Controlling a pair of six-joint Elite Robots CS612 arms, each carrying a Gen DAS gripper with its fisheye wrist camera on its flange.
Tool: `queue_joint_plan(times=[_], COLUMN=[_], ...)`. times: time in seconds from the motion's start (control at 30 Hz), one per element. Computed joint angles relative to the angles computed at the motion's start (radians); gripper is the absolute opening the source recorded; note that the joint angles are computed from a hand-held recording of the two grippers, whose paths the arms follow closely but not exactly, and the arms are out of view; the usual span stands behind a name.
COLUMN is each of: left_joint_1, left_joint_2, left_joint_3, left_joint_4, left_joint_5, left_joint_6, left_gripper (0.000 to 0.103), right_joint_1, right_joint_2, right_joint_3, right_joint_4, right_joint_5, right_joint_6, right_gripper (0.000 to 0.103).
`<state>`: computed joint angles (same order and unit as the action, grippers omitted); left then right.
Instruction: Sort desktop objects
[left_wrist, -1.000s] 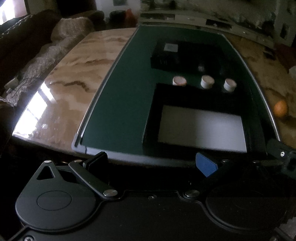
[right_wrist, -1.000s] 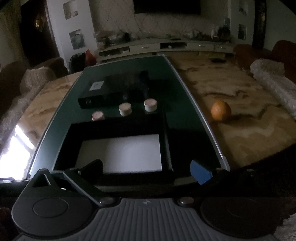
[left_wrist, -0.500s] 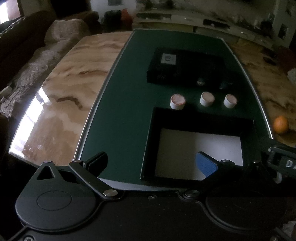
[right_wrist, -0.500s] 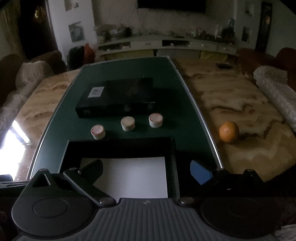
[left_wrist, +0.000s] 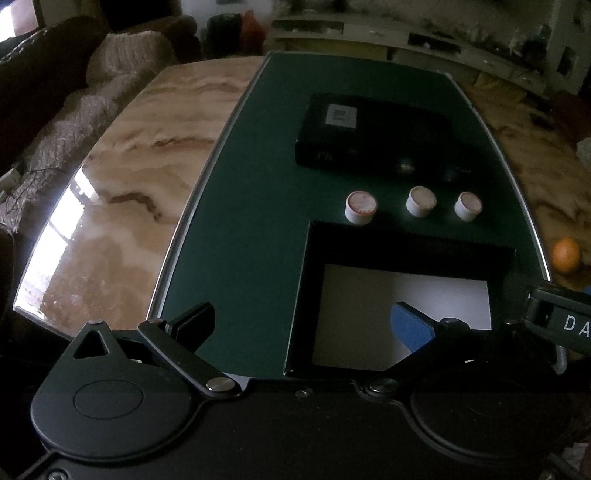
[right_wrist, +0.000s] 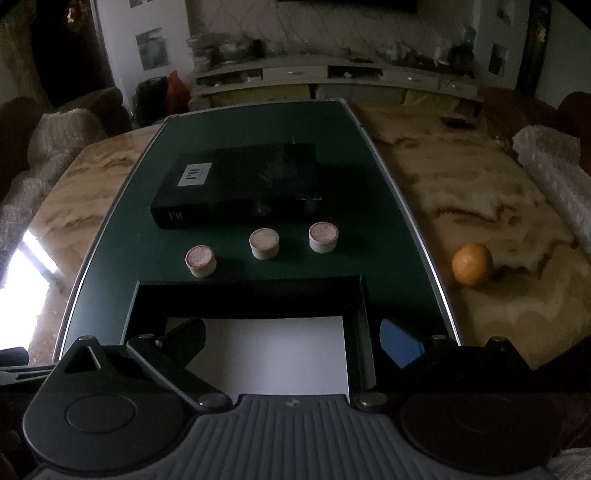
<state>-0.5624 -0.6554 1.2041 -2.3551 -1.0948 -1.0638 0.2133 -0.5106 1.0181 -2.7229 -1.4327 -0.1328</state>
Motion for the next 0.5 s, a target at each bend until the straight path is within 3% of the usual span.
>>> queue_joint_plan(times=[0.07,0.5], left_joint_1=[0.000,0.001], left_joint_2=[0.000,0.005], left_joint_3=[0.000,-0.007], left_joint_4=[0.001,0.007], left_joint_5=[0.001,0.000], left_joint_6=[-0.001,-0.004], left_gripper=[0.103,0.103], right_joint_1=[0.003,0.001], right_joint_2=[0.014,0.014], right_joint_3=[-0.038,-0.033], right_joint_4=[0.027,0.006], right_joint_5=[-0.003,0.000], right_joint_6=[0.002,-0.003], right_gripper=[0.103,0.103])
